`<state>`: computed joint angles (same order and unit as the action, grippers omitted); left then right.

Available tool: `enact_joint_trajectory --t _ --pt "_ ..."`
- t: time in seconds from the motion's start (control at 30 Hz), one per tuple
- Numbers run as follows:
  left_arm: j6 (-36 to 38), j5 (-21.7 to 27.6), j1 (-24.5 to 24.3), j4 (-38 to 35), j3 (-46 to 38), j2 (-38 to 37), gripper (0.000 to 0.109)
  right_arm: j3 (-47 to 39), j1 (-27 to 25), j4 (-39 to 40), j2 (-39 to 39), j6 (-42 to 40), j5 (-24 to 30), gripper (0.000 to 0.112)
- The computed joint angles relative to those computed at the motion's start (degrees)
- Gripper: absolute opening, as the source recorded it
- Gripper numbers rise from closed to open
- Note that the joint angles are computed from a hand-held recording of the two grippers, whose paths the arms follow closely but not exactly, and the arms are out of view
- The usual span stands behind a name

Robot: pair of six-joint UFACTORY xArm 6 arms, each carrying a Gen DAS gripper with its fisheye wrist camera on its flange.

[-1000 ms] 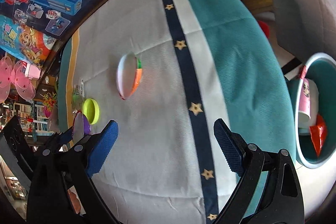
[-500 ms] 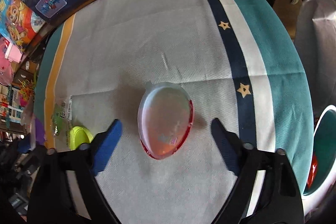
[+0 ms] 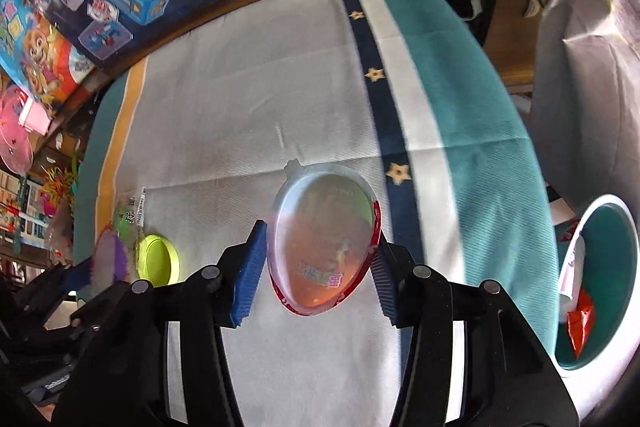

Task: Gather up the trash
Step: 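Carry both clear lids toward the bin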

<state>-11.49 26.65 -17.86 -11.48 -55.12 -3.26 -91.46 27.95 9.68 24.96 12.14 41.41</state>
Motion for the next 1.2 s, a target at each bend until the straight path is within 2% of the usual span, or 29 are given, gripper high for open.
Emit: enact_joint_trajectory --t 0.4,0.7,0.93,1.2 --pt "-5.5 3.1 -7.9 6.7 -8.6 5.2 0.055 17.7 -7.7 7.1 -15.3 -4.7 -5.4 0.048" --pt "-5.8 7.8 -14.8 9.5 -20.2 13.1 0.055 30.0 -17.1 15.4 -25.9 -11.5 -9.0 0.048" --pt "-3.0 13.2 -20.2 8.8 -35.0 23.8 0.055 37.3 -26.0 20.5 -31.4 -16.2 -9.9 0.048" --pt "-0.3 23.3 -24.8 8.9 -57.9 39.8 0.055 40.4 -34.1 26.4 -32.9 -21.8 -8.3 0.048"
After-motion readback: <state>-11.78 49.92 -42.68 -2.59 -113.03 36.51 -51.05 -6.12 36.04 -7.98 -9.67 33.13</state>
